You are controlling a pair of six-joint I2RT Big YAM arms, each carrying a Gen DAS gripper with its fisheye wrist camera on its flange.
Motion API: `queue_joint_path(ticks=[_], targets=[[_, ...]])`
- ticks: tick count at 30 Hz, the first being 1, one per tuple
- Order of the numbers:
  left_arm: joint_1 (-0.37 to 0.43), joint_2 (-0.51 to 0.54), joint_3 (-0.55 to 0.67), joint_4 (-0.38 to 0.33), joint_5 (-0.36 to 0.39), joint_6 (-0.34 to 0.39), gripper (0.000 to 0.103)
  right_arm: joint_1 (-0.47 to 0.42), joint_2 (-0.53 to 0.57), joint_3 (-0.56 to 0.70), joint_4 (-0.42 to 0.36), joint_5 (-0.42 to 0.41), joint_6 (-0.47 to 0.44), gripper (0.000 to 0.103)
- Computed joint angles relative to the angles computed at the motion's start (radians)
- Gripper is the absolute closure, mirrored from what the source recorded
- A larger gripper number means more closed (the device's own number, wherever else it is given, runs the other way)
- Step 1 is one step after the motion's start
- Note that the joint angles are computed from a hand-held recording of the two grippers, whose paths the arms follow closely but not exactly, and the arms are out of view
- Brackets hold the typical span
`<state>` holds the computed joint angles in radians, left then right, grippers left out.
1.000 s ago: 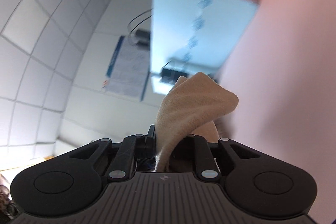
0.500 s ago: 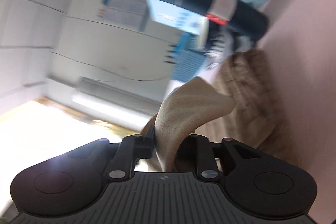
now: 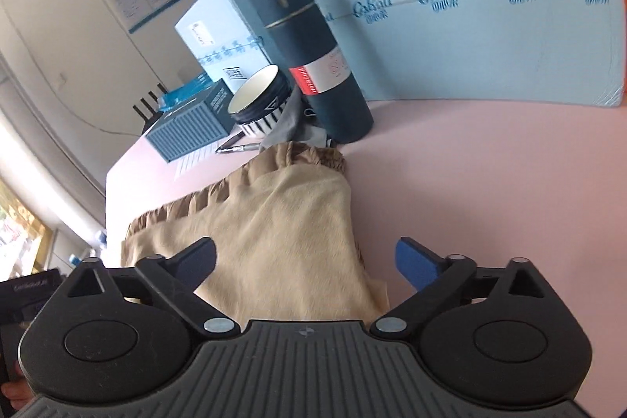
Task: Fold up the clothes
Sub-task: 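Release the garment on the jacket and open both tools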
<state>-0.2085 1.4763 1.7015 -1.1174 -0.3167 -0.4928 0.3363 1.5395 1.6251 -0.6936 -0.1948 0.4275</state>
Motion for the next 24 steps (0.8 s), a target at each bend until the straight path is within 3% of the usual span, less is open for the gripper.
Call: queue_joint_path(ticks=[6,8,14,24], targets=[[-0.089,0.003,-0.015,-0.007,-0.063,0.002,0.017,0.071,-0.092,-0.090,-0.043,0.125,-0.163,0.000],[-0.120,0.001,-0.019,-0.011,-0.107,-0.008,0.017,0.087,-0.118,-0.126,-0.040,0.141,-0.180,0.000],[-0.191,0.020,-0.004,-0.047,-0.225,-0.017,0.016,0.107,-0.186,-0.213,-0.051,0.090,-0.206,0.000],[-0.228,0.064,0.058,-0.132,-0.248,-0.108,0.014,0.062,-0.212,-0.226,-0.052,0.057,-0.236,0.000]])
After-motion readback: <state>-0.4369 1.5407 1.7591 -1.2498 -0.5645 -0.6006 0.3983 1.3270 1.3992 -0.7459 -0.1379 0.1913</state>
